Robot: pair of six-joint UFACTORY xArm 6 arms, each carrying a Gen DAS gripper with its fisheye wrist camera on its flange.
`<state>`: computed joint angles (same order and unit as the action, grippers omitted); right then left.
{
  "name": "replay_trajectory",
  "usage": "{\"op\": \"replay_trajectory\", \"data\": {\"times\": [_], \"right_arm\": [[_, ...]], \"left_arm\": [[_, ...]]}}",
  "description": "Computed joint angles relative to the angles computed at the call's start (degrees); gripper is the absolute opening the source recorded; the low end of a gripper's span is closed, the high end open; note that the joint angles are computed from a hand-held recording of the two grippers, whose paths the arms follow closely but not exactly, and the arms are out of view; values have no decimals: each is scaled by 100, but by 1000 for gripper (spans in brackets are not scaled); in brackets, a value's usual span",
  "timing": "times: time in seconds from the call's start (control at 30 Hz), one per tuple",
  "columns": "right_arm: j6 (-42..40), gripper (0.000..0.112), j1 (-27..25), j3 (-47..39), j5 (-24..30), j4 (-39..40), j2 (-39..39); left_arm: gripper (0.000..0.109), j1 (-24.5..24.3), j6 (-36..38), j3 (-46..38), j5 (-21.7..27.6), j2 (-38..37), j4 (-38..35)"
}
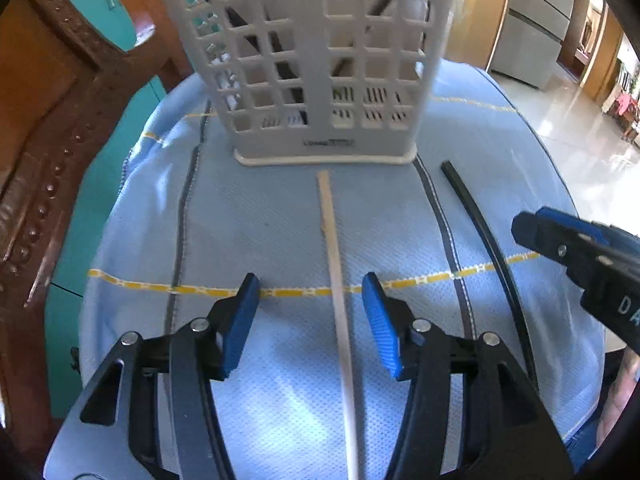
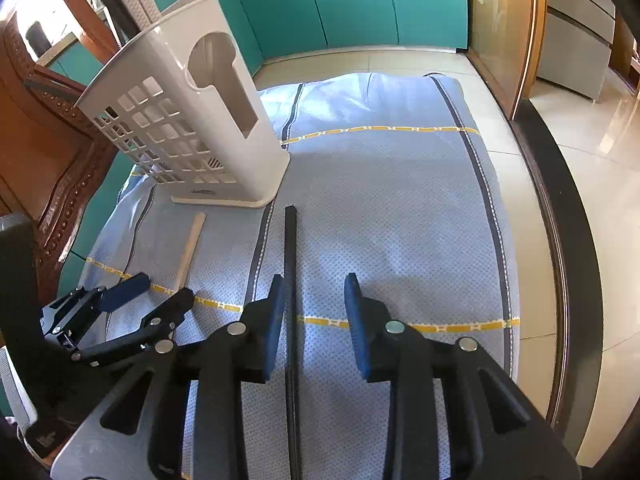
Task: Organize utensils
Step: 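Grasp a light wooden stick with the left tool while the right tool grasps a dark chopstick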
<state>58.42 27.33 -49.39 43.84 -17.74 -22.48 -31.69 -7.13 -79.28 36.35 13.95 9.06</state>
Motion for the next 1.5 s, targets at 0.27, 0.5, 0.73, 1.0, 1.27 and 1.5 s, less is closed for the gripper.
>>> {"op": "replay_trajectory", "data": {"times": [0.27,0.5,0.73,1.0,1.27,1.5], "right_arm": [[-39,33,39,-36,42,-5,53],[-62,34,58,-75,88,-13,107],[-125,34,129,-160,117,-208,176],[-613,37,200,-735,390,-383,791],[-620,42,234,-1091,649,-766,1294],[-652,42,237,-954,550,-742,1184]], "left_arm": [[44,-18,187,76,-57,-31,-129],[9,-156,401,81,23,-57,-182],[7,-162,345,145,221,-155,-293],[23,177,416,-194,509,-77,-1017],[32,123,212,-727,751,372,-965],[41,-103,-323,-740,540,492,-135]]}}
